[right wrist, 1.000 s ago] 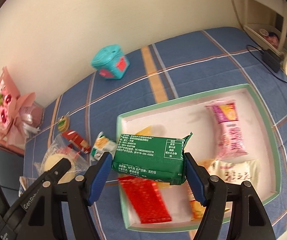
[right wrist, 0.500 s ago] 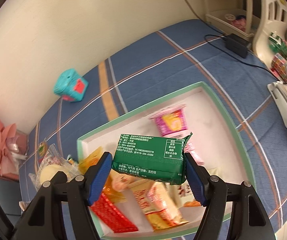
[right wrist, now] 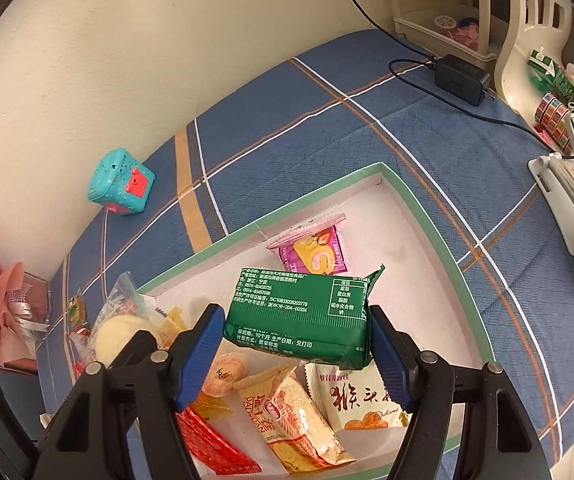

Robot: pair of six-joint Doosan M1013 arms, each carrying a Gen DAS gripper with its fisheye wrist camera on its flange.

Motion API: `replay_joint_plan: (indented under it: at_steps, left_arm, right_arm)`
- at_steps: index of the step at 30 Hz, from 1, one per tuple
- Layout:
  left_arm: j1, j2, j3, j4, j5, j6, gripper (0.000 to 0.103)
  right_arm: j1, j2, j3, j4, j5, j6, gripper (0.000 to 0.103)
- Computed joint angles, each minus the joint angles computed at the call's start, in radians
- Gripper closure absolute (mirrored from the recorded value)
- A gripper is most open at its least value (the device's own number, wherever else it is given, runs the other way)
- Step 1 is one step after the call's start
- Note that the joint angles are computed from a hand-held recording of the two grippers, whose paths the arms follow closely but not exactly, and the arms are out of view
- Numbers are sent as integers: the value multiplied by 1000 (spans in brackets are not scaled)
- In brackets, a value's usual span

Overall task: Organize snacks
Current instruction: 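Carry the bun into the tray with the left tool while the right tool releases the green packet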

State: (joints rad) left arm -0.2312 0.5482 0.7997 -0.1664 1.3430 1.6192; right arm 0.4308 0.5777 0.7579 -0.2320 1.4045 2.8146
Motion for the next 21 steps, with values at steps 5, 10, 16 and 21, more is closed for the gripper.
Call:
replay_joint_plan:
  at_steps: [5, 10, 16, 21]
  left_arm:
    - [-5, 11, -10, 3, 7, 1, 37]
    - [-6, 20, -15, -5, 22, -6, 36]
    - [-5, 27, -27, -10, 37, -7, 31]
    - [6, 30, -32, -51, 57, -4, 30]
  right_arm:
    - [-3, 2, 5, 11, -6, -2, 29]
    - [-5, 2, 13, 20, -7, 1, 29]
    - [-7, 0, 20, 23, -9, 7, 28]
    - [-3, -1, 15, 8, -6, 3, 28]
